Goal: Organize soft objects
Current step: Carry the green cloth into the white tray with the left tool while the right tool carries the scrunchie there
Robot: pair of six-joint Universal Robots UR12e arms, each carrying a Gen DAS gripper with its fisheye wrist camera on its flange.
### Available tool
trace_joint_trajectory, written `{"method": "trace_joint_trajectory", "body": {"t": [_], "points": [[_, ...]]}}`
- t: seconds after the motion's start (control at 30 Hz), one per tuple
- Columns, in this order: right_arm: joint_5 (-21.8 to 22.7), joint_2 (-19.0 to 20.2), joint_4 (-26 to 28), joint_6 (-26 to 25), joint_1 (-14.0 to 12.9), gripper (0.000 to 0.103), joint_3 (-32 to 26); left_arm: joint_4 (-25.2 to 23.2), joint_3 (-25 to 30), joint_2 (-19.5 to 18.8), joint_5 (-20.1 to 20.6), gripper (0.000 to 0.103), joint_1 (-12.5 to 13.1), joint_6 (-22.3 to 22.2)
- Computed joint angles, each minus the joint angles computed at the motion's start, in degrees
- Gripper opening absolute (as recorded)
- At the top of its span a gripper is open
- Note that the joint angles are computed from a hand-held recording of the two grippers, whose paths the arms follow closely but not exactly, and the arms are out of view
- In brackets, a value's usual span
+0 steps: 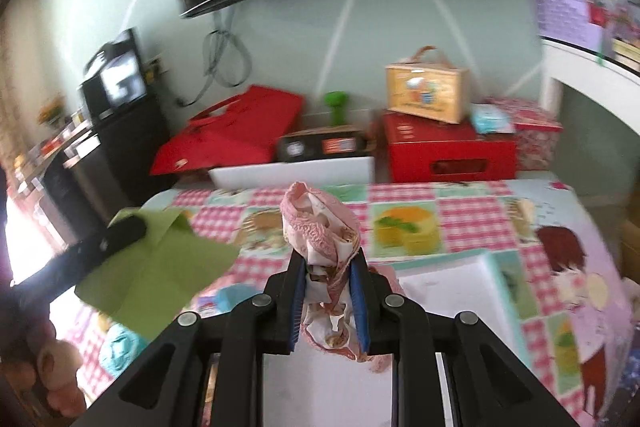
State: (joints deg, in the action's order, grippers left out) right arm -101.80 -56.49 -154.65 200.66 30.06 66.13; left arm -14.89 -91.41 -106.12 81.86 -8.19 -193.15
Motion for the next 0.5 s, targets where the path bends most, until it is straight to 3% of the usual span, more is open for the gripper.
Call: {"method": "trace_joint_trajectory", "body": {"t": [0.27,0.5], "points": [[-8.24,-2.46,2.79,4.44,-1.73,0.023,3.61,-3.10,2.50,-2.24,-1.84,0.002,-3.10,4.68],[-11.42,-2.57,7.82,7.66,-2.85,0.023,4.11,-5.86,4.47,-4.26,-2.91,0.002,-4.85,7.47]]}}
